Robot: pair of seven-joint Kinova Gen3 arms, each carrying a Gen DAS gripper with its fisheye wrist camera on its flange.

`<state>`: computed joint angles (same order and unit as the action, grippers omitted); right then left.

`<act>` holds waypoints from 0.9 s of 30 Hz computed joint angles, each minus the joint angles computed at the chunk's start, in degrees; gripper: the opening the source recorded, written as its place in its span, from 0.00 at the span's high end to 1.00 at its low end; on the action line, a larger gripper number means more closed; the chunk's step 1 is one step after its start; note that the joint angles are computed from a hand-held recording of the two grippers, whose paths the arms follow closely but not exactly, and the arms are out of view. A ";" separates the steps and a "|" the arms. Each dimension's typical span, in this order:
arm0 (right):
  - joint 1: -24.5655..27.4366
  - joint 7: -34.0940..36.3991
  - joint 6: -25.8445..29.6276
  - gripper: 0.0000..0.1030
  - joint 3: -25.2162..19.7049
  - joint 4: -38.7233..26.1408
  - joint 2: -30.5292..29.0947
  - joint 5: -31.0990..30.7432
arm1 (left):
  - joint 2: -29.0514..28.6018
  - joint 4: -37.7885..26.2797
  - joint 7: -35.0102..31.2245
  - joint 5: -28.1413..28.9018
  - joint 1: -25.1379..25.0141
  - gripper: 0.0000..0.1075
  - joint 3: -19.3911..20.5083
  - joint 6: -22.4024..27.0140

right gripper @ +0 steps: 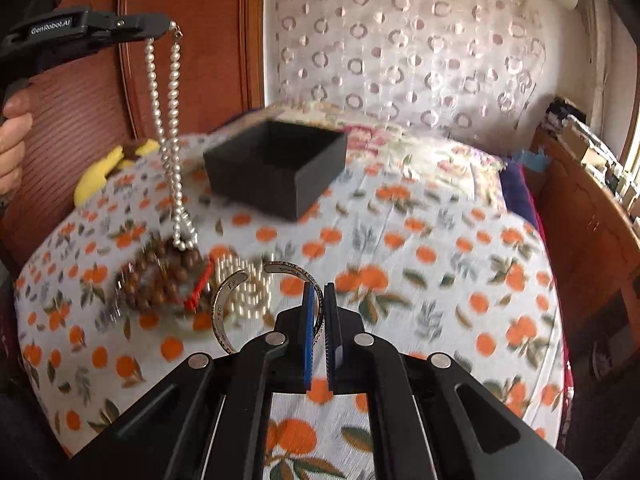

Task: Organize jewelry
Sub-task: 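Carry the pearl necklace and silver bangle into the black box and open both tools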

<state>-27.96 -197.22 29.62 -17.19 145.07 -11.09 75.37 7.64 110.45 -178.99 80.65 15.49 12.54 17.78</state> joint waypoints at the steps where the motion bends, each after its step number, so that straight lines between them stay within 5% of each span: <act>1: 0.14 1.22 0.15 0.95 0.31 -0.64 -0.53 -0.34 | -0.24 -0.38 0.56 -0.51 0.14 0.94 0.00 -0.23; 13: 5.69 9.68 -3.52 0.95 2.77 -8.09 -0.27 1.64 | 0.68 -7.78 10.12 -10.09 -0.30 0.94 1.10 -0.69; 27: 9.92 4.98 -12.25 0.95 9.37 -13.98 8.29 14.52 | 9.32 -16.20 25.52 -27.20 -2.91 0.94 5.42 0.05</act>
